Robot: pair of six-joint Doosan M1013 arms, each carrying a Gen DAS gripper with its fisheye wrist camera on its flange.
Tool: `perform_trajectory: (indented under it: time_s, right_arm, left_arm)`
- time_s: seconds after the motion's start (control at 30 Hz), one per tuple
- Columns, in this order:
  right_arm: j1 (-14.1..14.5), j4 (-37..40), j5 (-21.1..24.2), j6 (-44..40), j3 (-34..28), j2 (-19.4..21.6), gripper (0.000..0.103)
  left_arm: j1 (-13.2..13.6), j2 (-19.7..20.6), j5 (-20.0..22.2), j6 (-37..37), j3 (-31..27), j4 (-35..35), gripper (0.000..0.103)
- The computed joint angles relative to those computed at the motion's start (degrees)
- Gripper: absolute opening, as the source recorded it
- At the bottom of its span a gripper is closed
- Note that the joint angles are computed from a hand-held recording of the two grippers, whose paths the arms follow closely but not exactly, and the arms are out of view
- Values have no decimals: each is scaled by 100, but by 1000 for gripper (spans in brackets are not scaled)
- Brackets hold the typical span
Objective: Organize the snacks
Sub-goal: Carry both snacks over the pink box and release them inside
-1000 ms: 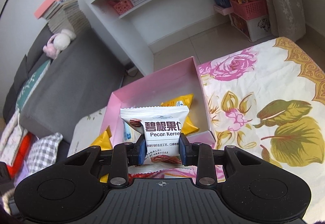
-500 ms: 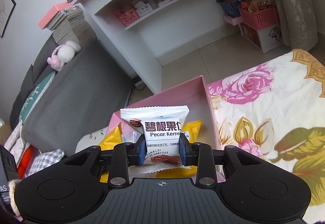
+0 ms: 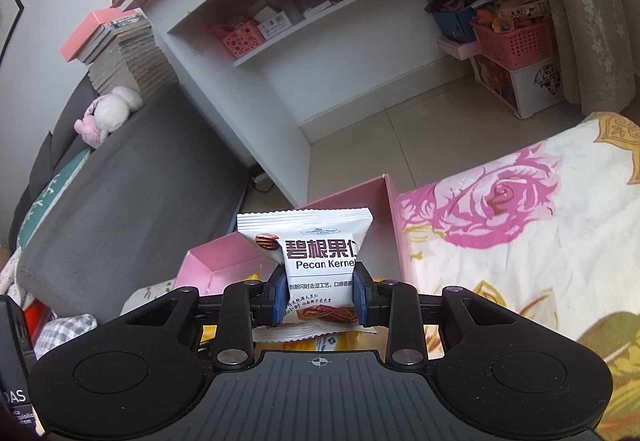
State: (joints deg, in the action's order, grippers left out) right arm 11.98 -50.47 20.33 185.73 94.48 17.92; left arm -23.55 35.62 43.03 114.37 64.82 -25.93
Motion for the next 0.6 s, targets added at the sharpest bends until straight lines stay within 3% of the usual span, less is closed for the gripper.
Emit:
perform_trajectory:
  time_s: [0.27,0.4,0.57,0.6]
  right_arm:
    - [-52,-513,2,436,-5,113,32]
    - [-43,-972,-33,870,29,128,35]
    - [-43,-1356,-88,1297,57,113,52]
    - [-44,-1346,-90,1286,55,107,54]
  left_arm:
    - [-45,33,-558,17,64,129,41]
    - [-71,90,-591,78,-7,97,43]
    - [-83,51,-777,376,89,-55,63]
    - [-81,36,-796,460,113,-93,64]
